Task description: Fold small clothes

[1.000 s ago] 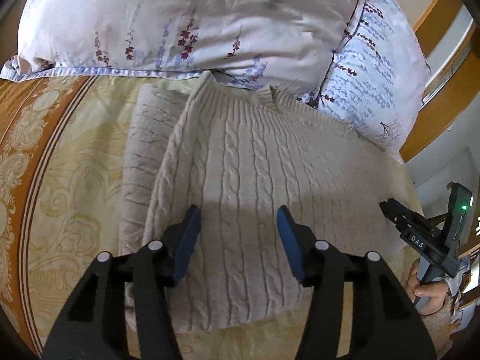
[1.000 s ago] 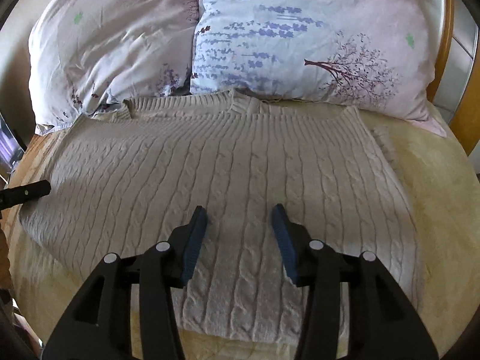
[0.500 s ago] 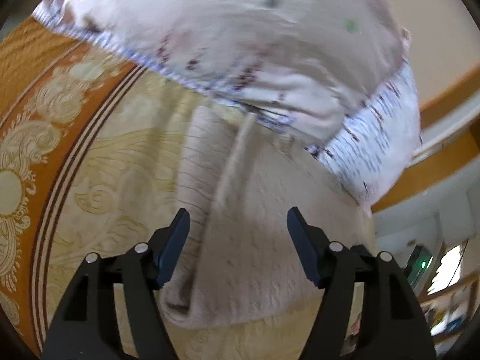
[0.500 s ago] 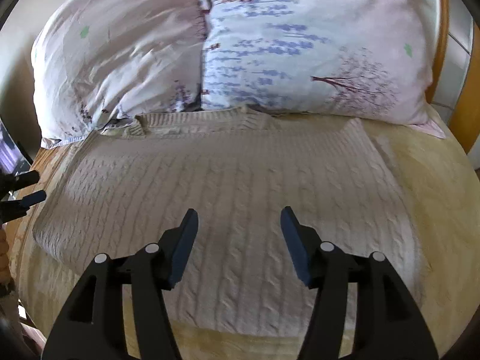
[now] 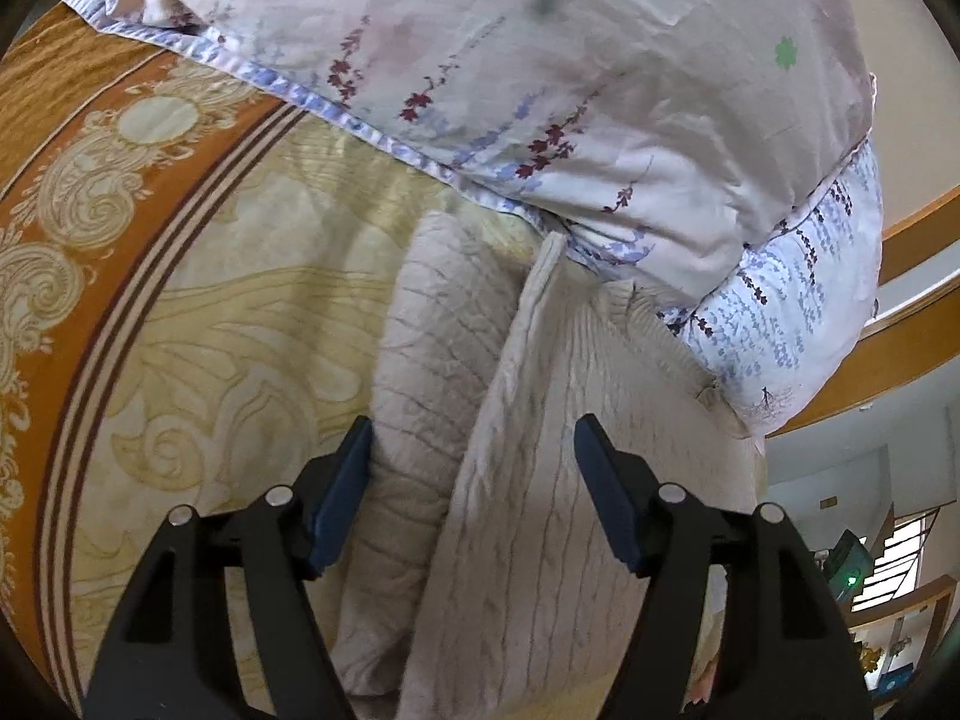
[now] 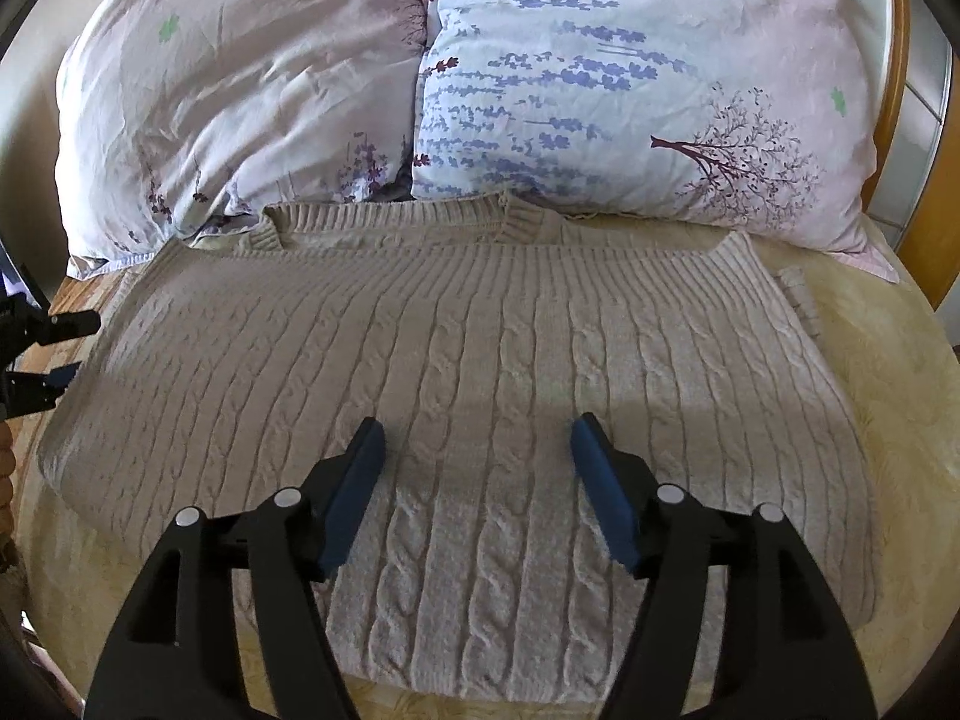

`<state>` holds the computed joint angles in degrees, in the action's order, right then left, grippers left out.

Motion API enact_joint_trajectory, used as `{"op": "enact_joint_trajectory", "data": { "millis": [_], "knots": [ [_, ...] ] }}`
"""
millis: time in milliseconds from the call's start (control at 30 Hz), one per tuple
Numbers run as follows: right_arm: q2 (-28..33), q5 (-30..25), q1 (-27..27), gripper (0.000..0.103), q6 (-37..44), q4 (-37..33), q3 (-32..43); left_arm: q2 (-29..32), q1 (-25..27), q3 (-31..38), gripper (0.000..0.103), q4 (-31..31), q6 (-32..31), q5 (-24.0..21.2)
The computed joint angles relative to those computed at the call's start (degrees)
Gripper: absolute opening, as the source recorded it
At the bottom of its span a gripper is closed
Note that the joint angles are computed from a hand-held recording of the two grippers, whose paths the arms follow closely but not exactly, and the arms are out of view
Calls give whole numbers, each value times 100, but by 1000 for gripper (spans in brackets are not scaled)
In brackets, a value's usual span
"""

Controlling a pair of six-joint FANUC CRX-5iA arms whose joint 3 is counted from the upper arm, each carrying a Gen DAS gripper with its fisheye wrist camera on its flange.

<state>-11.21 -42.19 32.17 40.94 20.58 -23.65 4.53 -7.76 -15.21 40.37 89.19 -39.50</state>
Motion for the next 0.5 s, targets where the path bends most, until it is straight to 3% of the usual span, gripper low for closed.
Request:
{"op": "enact_joint_trajectory", "data": {
  "millis": [100,233,367,500],
  "knots": [
    [9,17,39,72,-140,183,-64,40,-45,-71,52,225,-177,67],
    [13,43,21,73,-131,155,-64,33,-98,-124,48,269,-135,183],
    [7,65,18,73,-125,137,-77,86,-117,-234,26,680,-185,174],
    [-28,116,-36,73,-21,-38,-62,14,-193,-427,20,1234,-377,356]
  ]
}}
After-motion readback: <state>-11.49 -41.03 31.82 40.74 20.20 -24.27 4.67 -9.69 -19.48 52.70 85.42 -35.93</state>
